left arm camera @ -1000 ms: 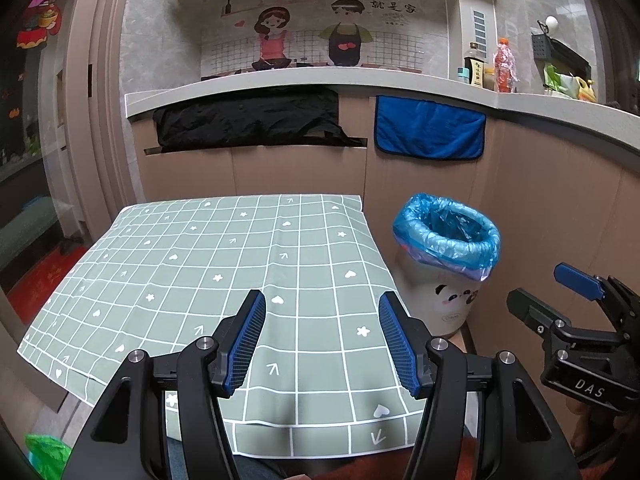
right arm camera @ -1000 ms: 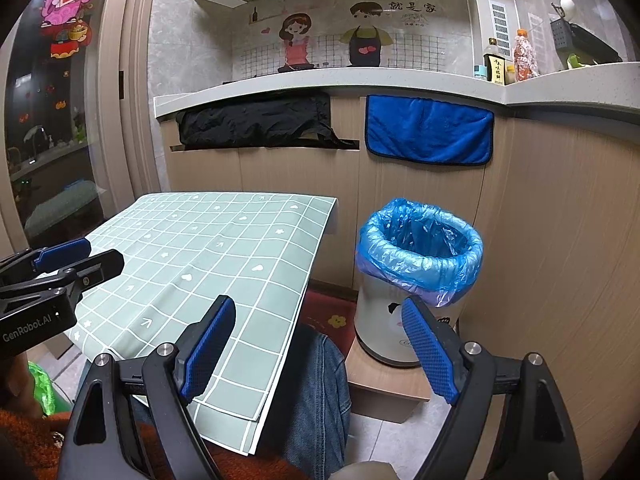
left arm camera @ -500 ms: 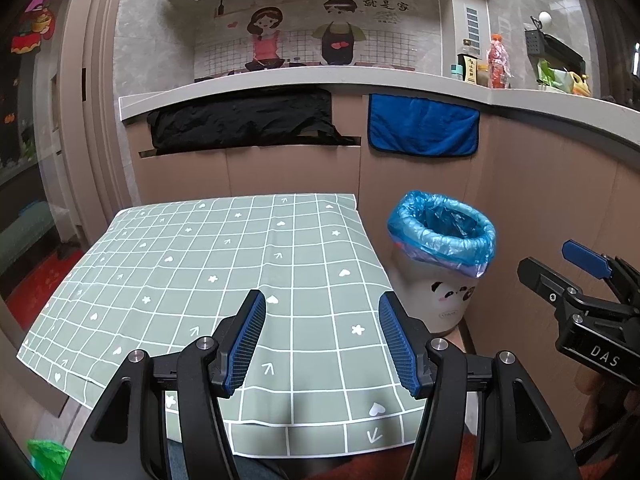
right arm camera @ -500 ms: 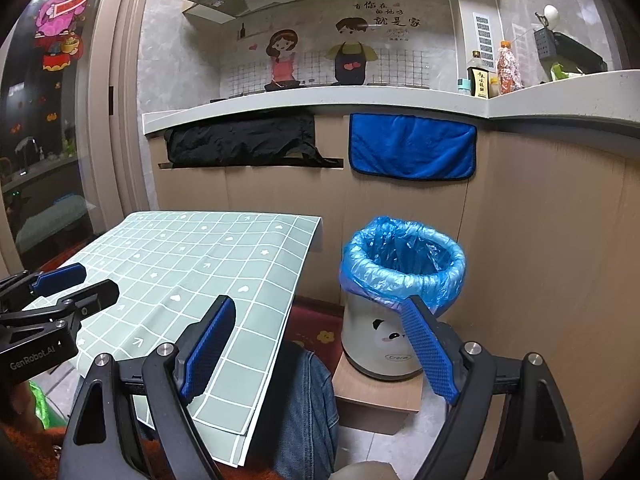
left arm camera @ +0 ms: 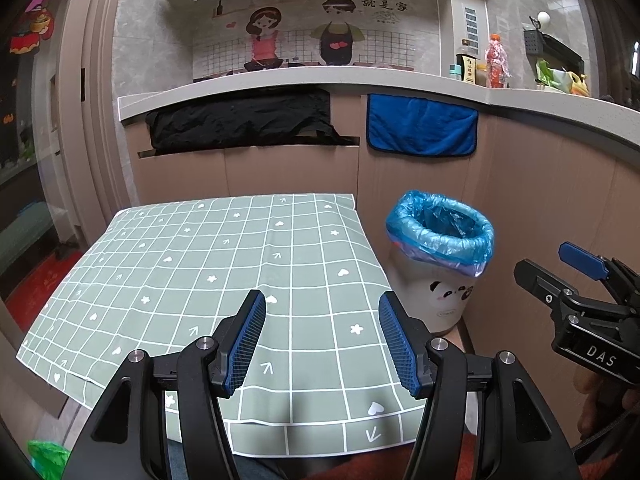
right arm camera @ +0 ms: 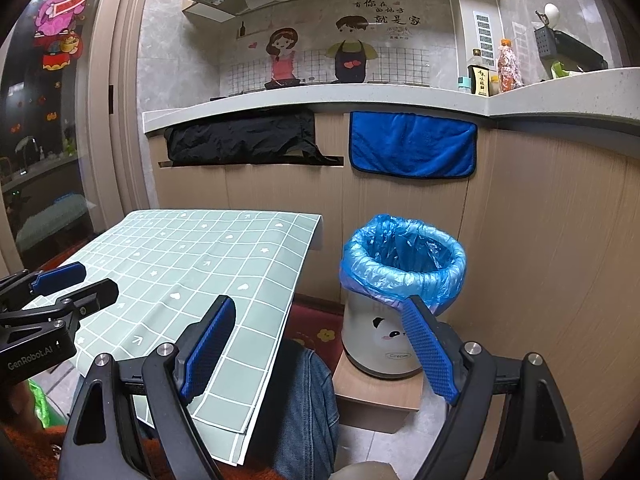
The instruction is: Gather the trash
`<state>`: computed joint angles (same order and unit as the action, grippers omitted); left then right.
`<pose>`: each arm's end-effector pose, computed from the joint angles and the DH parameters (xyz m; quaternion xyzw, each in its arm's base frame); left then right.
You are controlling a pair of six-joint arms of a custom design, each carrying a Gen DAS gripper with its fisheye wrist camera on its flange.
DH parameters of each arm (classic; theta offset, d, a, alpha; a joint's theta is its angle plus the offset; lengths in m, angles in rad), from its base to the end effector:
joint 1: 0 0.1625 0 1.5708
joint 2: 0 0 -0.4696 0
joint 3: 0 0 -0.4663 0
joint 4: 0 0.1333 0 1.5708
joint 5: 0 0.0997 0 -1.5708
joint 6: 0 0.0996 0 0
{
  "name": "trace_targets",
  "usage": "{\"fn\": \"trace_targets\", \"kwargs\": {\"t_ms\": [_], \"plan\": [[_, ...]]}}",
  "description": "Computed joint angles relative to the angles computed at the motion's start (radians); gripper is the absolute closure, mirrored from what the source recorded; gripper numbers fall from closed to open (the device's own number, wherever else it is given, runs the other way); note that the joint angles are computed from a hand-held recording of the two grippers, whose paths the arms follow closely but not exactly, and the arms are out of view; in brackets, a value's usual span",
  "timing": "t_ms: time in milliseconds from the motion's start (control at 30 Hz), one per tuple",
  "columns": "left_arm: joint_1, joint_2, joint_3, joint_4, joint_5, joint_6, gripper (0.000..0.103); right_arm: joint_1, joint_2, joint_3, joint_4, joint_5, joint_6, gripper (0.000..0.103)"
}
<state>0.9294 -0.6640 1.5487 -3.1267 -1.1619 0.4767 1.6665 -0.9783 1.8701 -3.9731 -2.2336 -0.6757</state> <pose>-0.3402 -0.7446 0.0816 0.4337 0.8193 -0.3372 0.1645 0.1328 -0.6297 0.2840 0.0524 -0.7218 0.5534 0.4124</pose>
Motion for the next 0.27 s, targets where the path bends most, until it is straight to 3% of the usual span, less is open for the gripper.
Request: {"fn": "trace_targets", "kwargs": {"t_ms": [267], "plan": [[0.004, -0.003, -0.001, 0.006, -0.014, -0.004, 0.043, -0.006, -0.007, 0.001, 0.021, 0.005, 0.009, 0.02]]}}
